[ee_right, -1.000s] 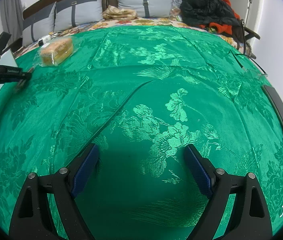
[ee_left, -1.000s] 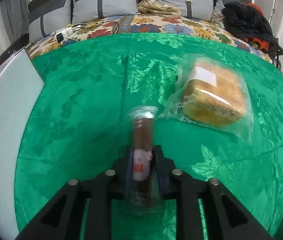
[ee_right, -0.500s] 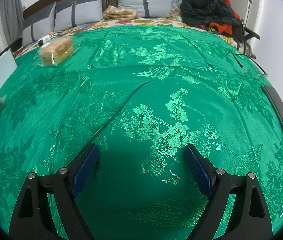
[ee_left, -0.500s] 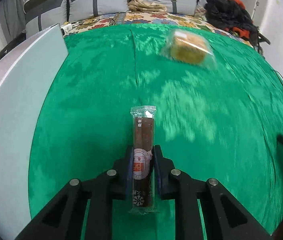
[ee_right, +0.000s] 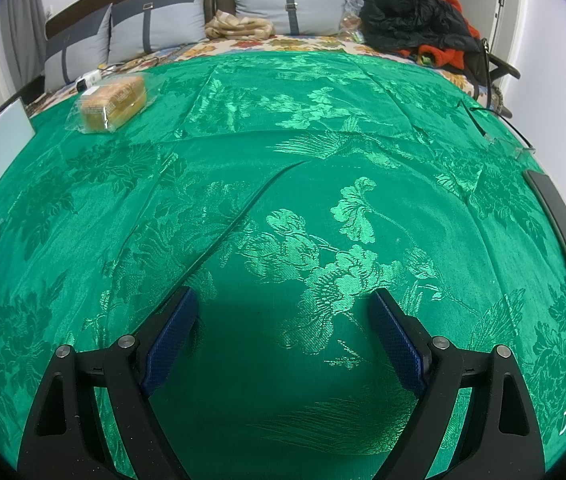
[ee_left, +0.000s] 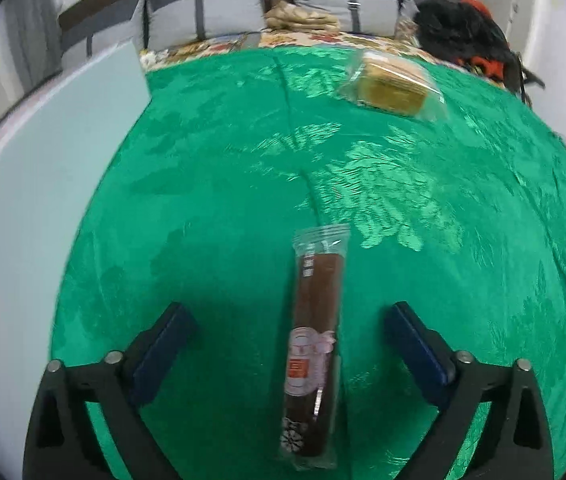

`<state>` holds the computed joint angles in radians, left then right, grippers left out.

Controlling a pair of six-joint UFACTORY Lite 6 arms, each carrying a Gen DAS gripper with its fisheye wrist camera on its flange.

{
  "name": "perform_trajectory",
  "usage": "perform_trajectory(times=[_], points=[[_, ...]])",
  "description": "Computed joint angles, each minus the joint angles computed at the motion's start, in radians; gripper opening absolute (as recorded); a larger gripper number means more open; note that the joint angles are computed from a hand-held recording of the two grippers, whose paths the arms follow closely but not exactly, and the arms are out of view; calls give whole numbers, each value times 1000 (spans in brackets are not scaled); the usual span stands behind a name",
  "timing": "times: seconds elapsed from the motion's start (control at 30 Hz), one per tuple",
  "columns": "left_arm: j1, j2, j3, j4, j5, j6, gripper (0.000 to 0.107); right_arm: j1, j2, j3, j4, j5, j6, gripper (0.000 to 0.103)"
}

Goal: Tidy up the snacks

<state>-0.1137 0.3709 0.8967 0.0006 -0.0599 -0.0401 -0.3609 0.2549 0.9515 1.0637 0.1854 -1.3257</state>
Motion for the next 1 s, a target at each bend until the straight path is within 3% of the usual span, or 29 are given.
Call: perform_trajectory(times=[0.1, 0.8, 0.9, 1.0], points=[[5, -13, -41, 9, -58, -5, 103, 0, 0, 1, -4, 0, 4, 90], [8, -4, -30, 47, -57, -40, 103, 3, 1, 0, -8, -6, 9, 91], [8, -2, -28, 52, -57, -44, 103, -9, 6, 8, 23, 27, -42, 91], [9, -2, -28, 60, -57, -52, 103, 8, 77, 133, -184, 142, 25, 89]])
